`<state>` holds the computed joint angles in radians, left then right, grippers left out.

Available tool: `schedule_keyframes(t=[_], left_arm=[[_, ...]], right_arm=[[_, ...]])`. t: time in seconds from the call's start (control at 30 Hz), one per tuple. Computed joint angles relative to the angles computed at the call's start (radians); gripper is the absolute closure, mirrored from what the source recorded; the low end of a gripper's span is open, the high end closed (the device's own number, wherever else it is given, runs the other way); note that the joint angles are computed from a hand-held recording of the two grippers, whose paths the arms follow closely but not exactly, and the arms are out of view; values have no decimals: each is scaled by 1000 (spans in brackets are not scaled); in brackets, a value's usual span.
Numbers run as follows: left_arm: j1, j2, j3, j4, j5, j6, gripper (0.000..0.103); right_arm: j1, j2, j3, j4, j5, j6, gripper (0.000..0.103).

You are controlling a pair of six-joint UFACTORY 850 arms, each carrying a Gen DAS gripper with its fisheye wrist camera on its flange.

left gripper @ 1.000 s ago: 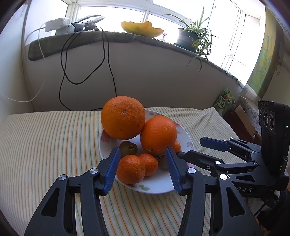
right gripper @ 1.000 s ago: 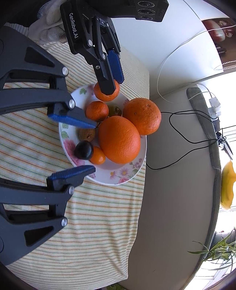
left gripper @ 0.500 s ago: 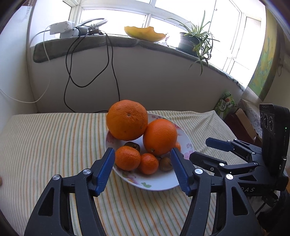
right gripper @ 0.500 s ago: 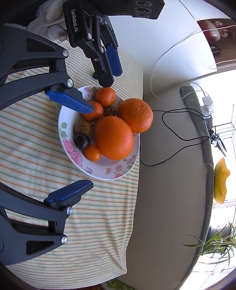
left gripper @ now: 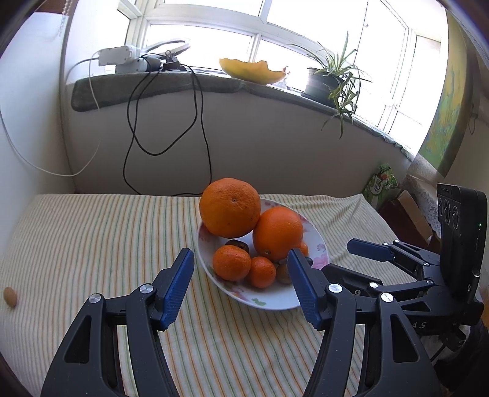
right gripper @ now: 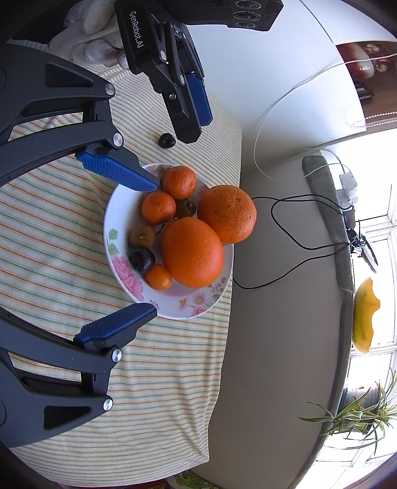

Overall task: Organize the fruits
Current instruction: 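Open the left tool to release the tangerine while the right tool releases the plum, then withdraw both open tools from the plate toward the remaining fruits on the cloth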

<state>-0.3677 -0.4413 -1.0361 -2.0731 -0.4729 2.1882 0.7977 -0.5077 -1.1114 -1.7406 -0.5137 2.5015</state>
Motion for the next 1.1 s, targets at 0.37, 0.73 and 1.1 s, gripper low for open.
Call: schedule_keyframes(t=[0.37,0.73,1.1], left_arm=[[34,35,41,-43,-12,43,36],[83,48,62,-60,-6,59,31],[145,46,76,-87,-3,76,29]], right_arm=[[29,-14,-42,37,-2,-53,25],[49,-60,-115,56,25,-101,25],[60,-124,-206,72,69,-154,23]])
